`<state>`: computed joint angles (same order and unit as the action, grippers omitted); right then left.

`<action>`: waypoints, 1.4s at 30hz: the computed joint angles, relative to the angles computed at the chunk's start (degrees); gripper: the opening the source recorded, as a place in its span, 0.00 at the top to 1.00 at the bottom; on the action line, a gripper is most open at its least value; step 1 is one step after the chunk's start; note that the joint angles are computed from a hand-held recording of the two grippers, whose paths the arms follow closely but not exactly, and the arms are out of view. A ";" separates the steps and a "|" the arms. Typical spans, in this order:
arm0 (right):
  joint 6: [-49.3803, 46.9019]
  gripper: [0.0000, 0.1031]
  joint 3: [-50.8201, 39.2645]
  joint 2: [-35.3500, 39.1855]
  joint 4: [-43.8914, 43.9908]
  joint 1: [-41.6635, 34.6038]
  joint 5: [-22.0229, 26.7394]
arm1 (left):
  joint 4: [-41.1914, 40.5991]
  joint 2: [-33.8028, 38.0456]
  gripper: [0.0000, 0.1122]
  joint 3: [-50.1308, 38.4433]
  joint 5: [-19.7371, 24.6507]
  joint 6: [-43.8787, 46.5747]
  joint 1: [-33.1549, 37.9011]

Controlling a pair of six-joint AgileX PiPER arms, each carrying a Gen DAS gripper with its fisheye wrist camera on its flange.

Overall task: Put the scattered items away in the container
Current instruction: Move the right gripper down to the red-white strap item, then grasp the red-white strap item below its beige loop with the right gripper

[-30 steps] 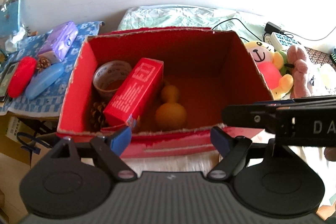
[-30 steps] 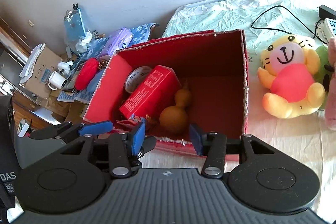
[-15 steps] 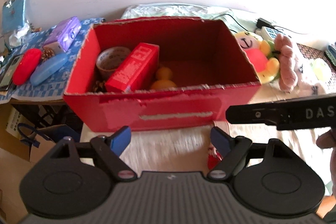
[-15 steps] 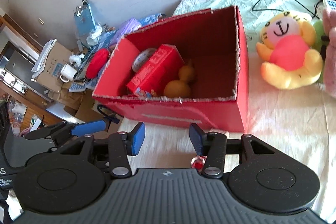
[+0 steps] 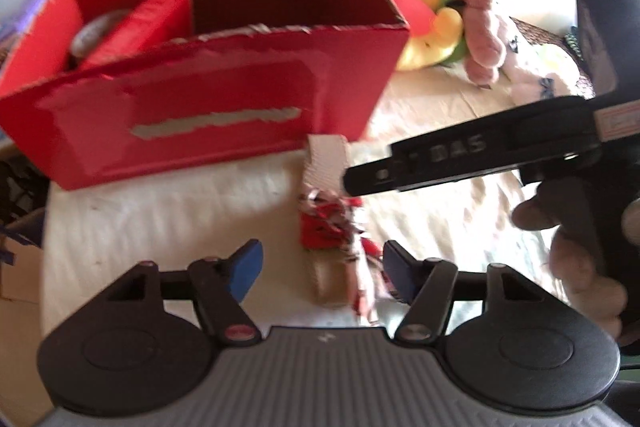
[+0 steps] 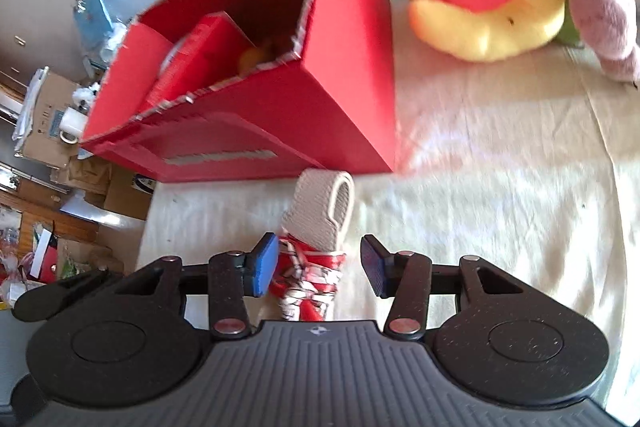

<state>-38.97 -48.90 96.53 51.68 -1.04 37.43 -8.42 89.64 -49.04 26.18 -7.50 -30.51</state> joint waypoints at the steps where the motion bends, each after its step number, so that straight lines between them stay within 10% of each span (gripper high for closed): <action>1: -0.14 0.51 0.01 0.52 0.24 -0.10 0.07 | -0.29 0.61 0.41 -0.33 -0.05 0.25 -0.29; 42: 7.88 0.59 -5.36 3.86 -1.14 5.35 4.70 | -10.61 7.61 0.58 -0.96 1.69 15.35 4.95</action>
<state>-31.09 -54.26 100.39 50.54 4.31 42.13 -19.03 97.25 -50.01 27.87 7.85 -25.56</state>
